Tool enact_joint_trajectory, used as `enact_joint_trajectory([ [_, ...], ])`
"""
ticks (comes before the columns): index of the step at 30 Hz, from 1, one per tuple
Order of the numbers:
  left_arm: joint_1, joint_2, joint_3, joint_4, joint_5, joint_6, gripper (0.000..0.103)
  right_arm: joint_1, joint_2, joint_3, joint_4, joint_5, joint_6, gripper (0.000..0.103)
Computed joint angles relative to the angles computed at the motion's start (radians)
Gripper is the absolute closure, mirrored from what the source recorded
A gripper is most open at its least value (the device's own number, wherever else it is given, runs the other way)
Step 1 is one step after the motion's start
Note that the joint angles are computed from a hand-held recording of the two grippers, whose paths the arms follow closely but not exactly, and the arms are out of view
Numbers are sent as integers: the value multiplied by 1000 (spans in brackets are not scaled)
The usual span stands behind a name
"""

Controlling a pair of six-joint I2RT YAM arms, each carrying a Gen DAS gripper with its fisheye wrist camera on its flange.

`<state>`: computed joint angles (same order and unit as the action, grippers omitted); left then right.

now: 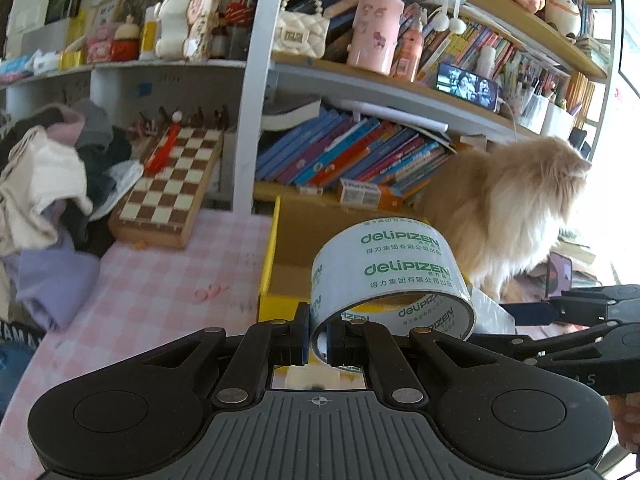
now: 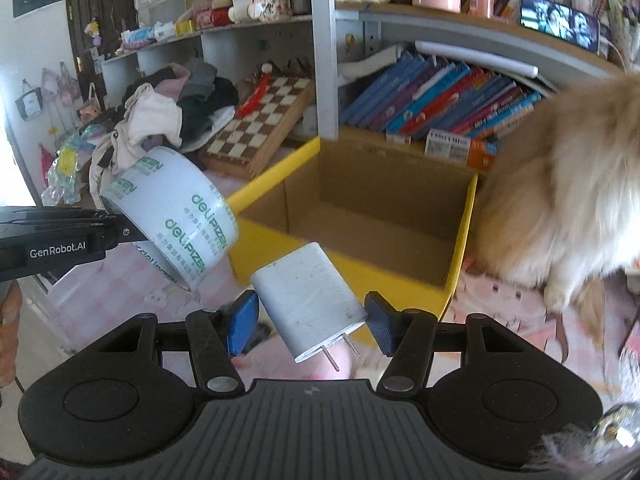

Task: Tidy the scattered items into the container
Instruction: 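Lift the tape roll with the left tool while the right tool carries the charger over the yellow box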

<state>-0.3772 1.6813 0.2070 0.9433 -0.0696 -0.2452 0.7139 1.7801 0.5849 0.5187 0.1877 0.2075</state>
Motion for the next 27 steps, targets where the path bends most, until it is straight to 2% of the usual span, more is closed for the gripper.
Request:
enact_joint_trajectory([
  [6,-6,29,145,-82,-21,41,97,-109,34,92,2,-78,-116,47],
  [14,-5,156,390,-174,-51,109,97,-229,169,313,-66,-163,-302,47],
  [21,1,313,613,-298,-58,145,97,-285,327,550,-205,-209,-436,47],
  [27,-17,443,783,-418,-79,197,97,-300,510,801,-395,-213,-559,47],
])
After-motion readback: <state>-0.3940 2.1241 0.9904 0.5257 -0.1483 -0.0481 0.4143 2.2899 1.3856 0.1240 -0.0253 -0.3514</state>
